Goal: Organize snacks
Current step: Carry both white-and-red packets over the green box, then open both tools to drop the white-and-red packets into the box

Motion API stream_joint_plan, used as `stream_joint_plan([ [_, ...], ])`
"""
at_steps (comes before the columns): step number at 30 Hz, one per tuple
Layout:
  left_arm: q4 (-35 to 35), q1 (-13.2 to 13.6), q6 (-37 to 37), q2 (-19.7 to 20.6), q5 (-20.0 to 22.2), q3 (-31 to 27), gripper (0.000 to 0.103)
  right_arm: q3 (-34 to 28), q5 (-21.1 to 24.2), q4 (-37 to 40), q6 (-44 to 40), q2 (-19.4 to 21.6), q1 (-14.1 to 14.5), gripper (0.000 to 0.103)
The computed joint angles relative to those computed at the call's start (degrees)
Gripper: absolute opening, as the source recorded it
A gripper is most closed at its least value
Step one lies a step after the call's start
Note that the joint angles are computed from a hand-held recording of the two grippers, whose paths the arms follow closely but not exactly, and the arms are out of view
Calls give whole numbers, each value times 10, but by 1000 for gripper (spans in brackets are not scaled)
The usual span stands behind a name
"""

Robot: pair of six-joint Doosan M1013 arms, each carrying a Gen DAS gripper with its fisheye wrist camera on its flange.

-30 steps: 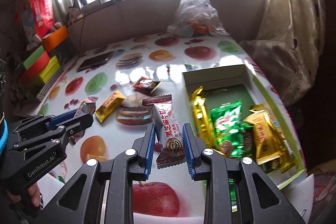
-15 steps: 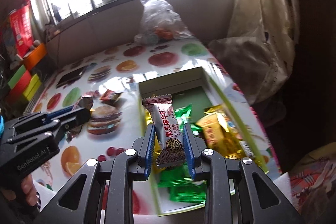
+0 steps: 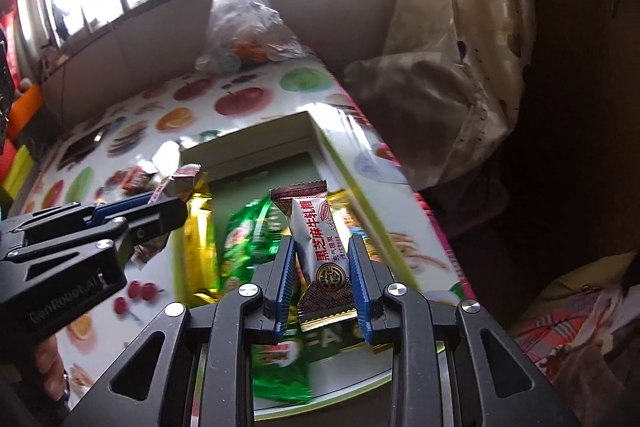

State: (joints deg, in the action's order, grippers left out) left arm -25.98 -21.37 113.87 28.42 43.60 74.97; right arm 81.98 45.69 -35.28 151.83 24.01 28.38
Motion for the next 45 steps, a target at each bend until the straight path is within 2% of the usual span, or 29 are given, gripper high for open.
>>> stream_joint_plan([
  [15, 33, -10, -28, 22, 5, -18, 21, -5, 12, -8, -9, 13, -5, 26],
  [22, 41, -12, -35, 24, -3, -16, 21, 2, -8, -10, -7, 11, -9, 26],
  [27, 35, -13, -28, 27, 2, -18, 22, 6, -18, -9, -6, 10, -10, 33],
  [31, 21, -11, -17, 25, 3, -16, 33, 6, -19, -11, -2, 9, -10, 39],
  [45, 9, -5, -5, 7, -17, -1, 39, 5, -6, -43, 20, 5, -1, 47],
])
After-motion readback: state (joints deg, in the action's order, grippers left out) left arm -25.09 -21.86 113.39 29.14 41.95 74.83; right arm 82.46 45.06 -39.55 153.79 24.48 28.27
